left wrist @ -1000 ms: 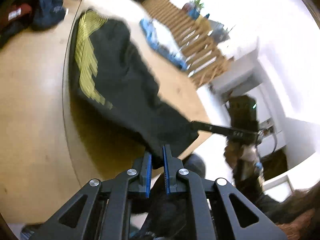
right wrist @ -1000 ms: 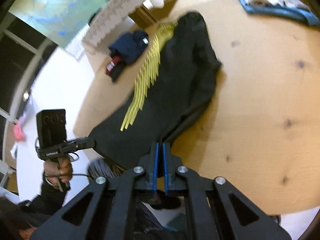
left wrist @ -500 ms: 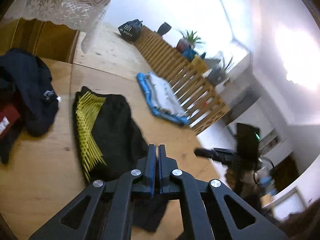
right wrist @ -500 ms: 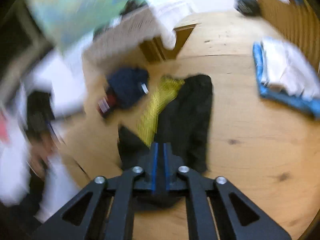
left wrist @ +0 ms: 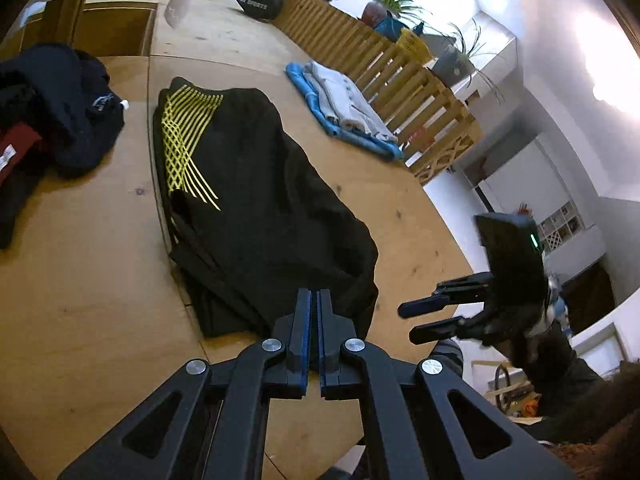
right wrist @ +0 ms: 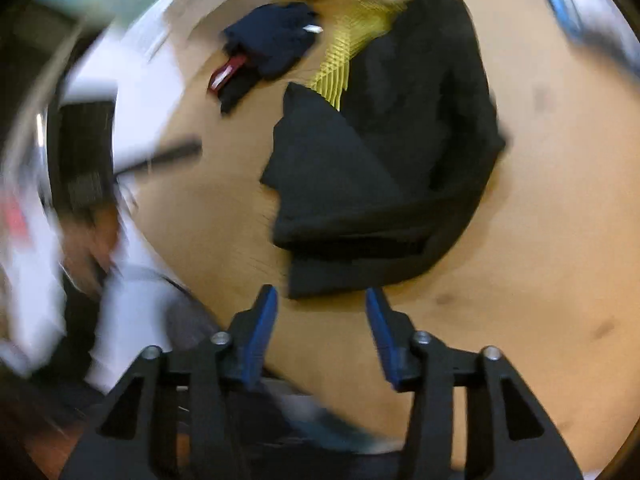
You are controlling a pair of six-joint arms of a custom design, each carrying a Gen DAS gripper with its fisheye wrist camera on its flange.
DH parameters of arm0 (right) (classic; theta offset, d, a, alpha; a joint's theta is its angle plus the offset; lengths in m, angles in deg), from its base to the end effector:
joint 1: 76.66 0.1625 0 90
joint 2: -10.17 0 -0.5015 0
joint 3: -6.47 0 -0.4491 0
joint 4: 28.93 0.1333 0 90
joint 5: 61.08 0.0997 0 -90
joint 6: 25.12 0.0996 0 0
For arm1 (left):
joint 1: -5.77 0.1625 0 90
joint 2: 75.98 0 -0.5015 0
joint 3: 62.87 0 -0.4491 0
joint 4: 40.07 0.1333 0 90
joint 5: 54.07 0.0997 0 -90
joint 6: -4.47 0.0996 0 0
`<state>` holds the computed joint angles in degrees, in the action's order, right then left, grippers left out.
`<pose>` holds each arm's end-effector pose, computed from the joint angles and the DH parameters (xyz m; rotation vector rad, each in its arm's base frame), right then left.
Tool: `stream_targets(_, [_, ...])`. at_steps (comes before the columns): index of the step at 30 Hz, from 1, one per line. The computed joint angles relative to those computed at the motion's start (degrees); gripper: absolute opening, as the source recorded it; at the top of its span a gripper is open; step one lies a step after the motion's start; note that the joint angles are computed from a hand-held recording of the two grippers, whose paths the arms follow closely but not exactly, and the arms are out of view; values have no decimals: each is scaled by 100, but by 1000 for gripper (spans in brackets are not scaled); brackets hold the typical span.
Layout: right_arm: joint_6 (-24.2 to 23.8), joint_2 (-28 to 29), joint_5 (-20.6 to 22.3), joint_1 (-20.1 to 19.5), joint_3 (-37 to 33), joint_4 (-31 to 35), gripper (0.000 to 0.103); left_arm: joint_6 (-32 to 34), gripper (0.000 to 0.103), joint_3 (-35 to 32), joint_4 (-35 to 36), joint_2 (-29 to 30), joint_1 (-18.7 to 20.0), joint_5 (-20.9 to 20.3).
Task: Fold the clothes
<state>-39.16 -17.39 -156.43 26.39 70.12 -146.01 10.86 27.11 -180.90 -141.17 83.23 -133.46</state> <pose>0.3219 -0.8394 0.0164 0.7230 -2.9531 -0.2408 -0.0150 -0.7657 0.3852 0.4162 2.8759 -0.6853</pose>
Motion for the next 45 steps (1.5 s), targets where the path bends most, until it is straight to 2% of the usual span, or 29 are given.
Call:
stream_targets(1, [196, 27, -31, 36, 22, -154, 49, 104, 1, -41, 57, 39, -27, 108])
stream_targets(2, [152, 16, -130, 111, 151, -471, 49, 133, 1, -100, 100, 83, -36, 151])
stream_targets(3, [-132, 16, -206, 184, 254, -776, 47, 107, 1, -198, 148, 142, -30, 199])
stream_targets(4, [-574, 45, -153, 209, 281, -911, 38, 100, 1, -277, 165, 189, -29, 282])
stream_targets(5, [-775, 106, -95, 256, 220, -890, 28, 98, 1, -352, 176, 233, -28, 371])
stream_targets(6, [-893, 203, -166, 310, 125, -808, 13, 100, 1, -389, 218, 249, -20, 392])
stream_targets(7, [-982, 320, -304, 365, 10, -698, 13, 102, 1, -421, 267, 261, -10, 399])
stream_targets(10, [-1202, 583, -1075, 494, -161, -536, 13, 124, 2, -474, 400, 279, 5, 443])
stream_targets(17, [-1258, 584, -1605, 460, -87, -380, 13, 273, 2, -264, 401, 185, -63, 594])
stream_targets(20, [-1462, 366, -2036, 510, 227, -302, 13, 329, 2, -209, 428, 136, -87, 658])
stream_targets(23, [-1335, 174, -2089, 474, 378, 15, 13, 347, 5, -132, 384, 107, -116, 772])
stream_targets(26, [-1313, -100, -2206, 454, 740, -305, 14, 468, 8, -50, 506, 103, -144, 762])
stream_targets(27, [-1251, -195, -2133, 439, 841, -433, 16, 537, 8, -19, 542, 115, -167, 826])
stream_targets(29, [-816, -352, -1715, 368, 923, -585, 45, 541, 8, -25, 645, 177, -192, 904])
stream_targets(30, [-403, -390, -1403, 300, 881, -500, 59, 528, 8, -27, 656, 191, -198, 887])
stream_targets(32, [308, -336, -1021, 176, 693, -165, 59, 501, 8, -26, 659, 211, -206, 834])
stream_targets(35, [951, -249, -939, 81, 562, 138, 59, 560, 8, 64, 611, 155, -248, 748])
stream_targets(40, [1507, -211, -1134, 62, 558, 145, 60, 635, 8, 151, 573, 94, -254, 773])
stream_targets(45, [1796, 8, -1369, 213, 339, 95, 61, 676, 8, 77, 688, 160, -193, 984])
